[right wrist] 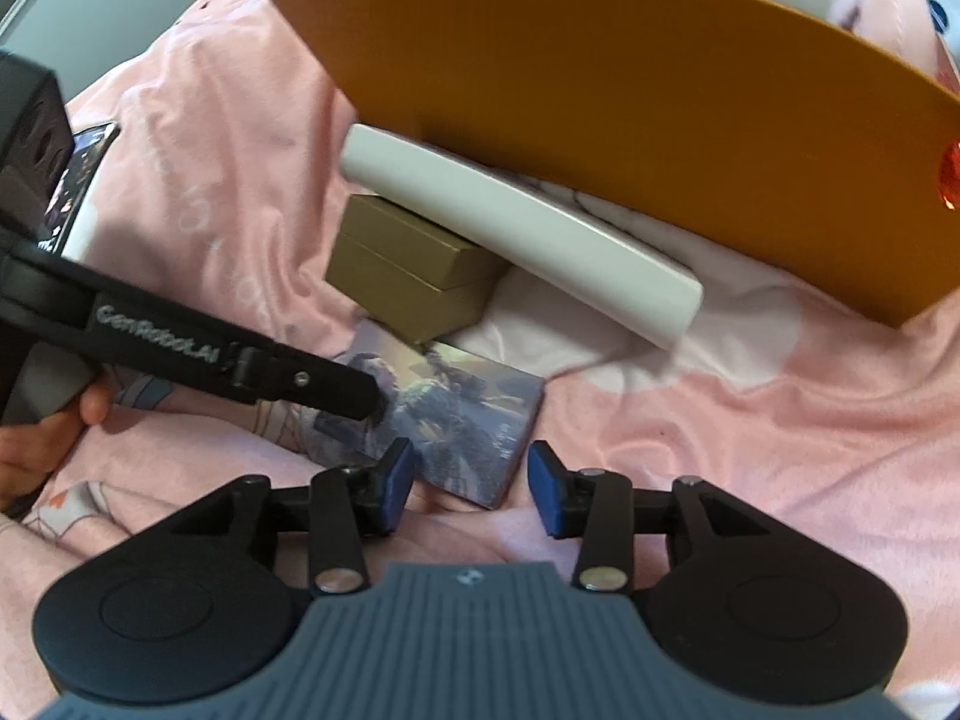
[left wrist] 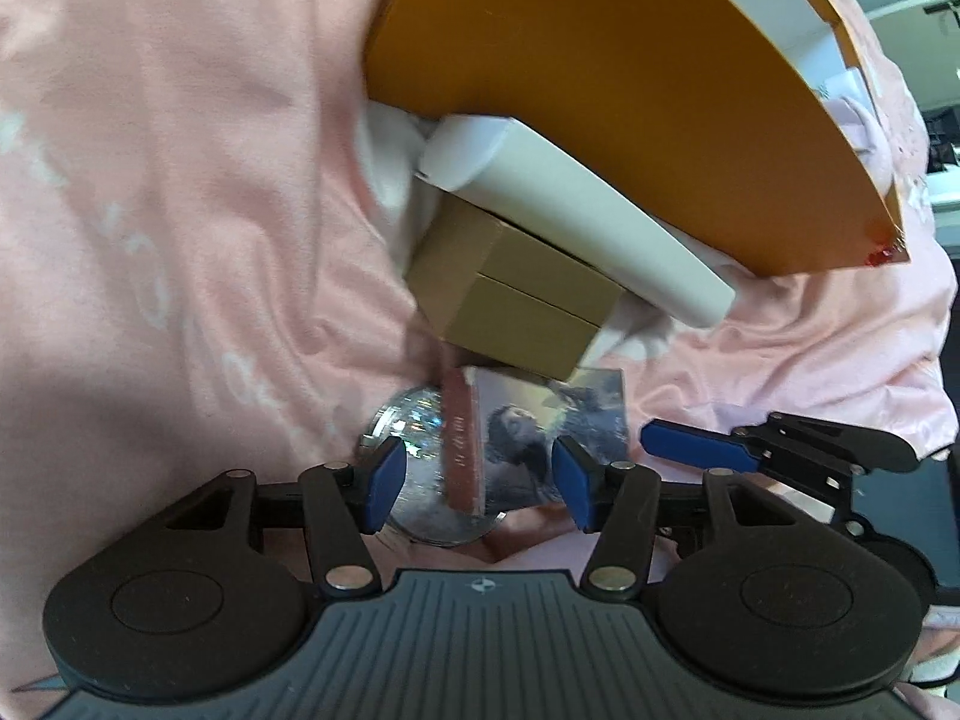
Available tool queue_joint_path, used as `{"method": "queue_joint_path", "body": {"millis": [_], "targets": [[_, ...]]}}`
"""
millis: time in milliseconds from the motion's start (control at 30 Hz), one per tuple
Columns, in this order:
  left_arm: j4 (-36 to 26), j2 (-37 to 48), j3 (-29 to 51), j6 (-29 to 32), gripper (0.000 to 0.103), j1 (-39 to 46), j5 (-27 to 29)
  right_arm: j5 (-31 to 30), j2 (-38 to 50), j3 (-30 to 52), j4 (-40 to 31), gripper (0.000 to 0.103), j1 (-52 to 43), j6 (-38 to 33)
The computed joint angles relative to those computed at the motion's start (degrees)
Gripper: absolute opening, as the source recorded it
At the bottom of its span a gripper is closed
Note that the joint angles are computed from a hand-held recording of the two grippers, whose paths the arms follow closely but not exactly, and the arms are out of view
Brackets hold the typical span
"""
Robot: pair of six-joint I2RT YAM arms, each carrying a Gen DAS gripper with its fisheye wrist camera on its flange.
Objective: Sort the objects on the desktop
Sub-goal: 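Grasp the small pink box with Chinese text with the left tool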
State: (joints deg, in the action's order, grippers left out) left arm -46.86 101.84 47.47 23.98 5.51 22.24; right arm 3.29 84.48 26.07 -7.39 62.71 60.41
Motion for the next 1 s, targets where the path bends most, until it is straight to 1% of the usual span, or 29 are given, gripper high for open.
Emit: {"method": "queue_joint_path", "body": {"millis": [67,100,133,267,367,400,500,667,733,800,900,967,1000], "targets": [[-0.65,1.45,0.66,0.09,0.063,-0.97,-0.28,-0.25,0.22,0.10,-0.38,0.039,-0.09,0.34],[-0.77,2.03,0.96,-0.24,0.063,-1.22,-0.21,-0.44,0.43,0.15,-0.55,0.026,-0.23,0.54],[-0.72,2.15,0.96,-0.46,0.063,-1.34,-0.07,-0.73,0.68,0.20,-0.80,0.020,-0.46,0.77],[-0.51,2.70,1.00,-0.70,0.063,-1.79,0.35,-1.34,1.06,-0.09,-1.25,0.017,-1.00,1.74],[-1.11,4.33,1.51,-0.05,0.068,-2.33,1.83,-1.71,2.26,0.57,-2.41,0.015,-0.88,1.92],[-1.72,5.40,2.04,0.54,0.072,-2.35,2.50,-1.88,2.55,0.69,-2.50,0.014,-0.87,1.78],[-0.30,4.52,0.94,-0.09,0.073,-3.30,3.20,-2.56,3.11,0.63,-2.12,0.014,-1.03,1.38],[-0.02,0.41,-1.23,1.68,0.067,-2.29,4.73,-2.92,2.84,-0.24,-1.50,0.015,-1.34,1.96],[-0.96,-1.15,-1.55,3.32,0.063,-1.63,6.01,-2.34,2.53,-0.08,-2.31,0.015,-1.06,2.16],[-2.28,-2.28,-1.78,5.38,0.057,-1.10,8.09,-1.48,2.08,0.09,-3.39,0.015,-0.77,2.43],[-3.74,-3.06,-1.88,8.10,0.052,-1.45,10.86,0.68,1.05,0.54,-6.04,0.016,0.38,3.39],[-2.78,-3.20,-2.11,7.01,0.052,-2.83,10.58,1.50,0.26,0.62,-7.10,0.017,0.65,3.63],[-1.66,-3.03,-2.47,5.65,0.052,-3.79,10.18,1.54,0.38,0.38,-6.56,0.017,0.43,3.37]]}}
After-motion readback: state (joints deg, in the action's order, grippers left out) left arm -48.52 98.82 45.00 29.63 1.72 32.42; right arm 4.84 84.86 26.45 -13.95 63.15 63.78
